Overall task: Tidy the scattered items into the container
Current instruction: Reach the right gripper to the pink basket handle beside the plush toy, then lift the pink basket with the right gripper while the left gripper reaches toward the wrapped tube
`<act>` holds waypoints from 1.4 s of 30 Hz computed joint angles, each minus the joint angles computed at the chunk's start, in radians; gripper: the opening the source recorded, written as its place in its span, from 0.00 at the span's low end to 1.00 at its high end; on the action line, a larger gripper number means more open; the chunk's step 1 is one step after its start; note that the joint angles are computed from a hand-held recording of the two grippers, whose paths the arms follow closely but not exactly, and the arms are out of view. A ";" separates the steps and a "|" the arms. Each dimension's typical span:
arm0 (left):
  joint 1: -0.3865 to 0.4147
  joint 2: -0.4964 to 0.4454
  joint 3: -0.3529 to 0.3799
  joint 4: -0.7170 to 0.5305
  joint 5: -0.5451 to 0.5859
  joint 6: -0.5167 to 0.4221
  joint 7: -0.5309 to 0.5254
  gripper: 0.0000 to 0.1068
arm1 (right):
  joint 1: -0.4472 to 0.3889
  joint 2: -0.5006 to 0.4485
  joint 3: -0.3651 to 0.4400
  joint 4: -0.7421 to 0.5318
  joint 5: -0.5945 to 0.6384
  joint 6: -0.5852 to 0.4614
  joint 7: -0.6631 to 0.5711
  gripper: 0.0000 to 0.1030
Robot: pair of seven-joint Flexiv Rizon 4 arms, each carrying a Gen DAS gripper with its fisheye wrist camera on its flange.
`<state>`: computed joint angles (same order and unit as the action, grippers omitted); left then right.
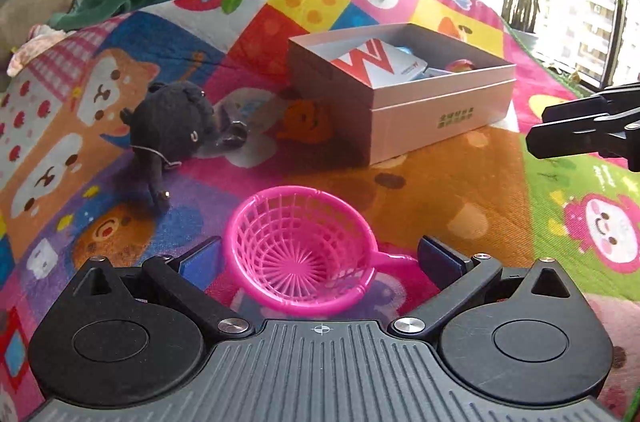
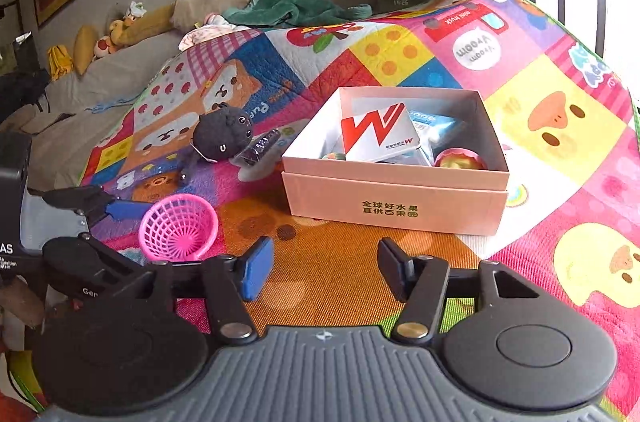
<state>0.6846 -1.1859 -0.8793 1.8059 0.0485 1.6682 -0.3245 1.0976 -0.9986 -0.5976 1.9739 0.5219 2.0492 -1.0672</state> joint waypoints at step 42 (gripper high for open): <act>-0.017 -0.079 -0.064 -0.224 -0.148 -0.082 -0.033 0.96 | -0.150 -0.021 0.123 -0.156 -0.220 -0.045 0.021 0.79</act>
<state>0.6673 -1.2650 -0.9433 1.5814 -0.0993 1.5860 -0.3574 0.9478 -1.0191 -0.4746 1.8183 0.3019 2.0046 -1.0465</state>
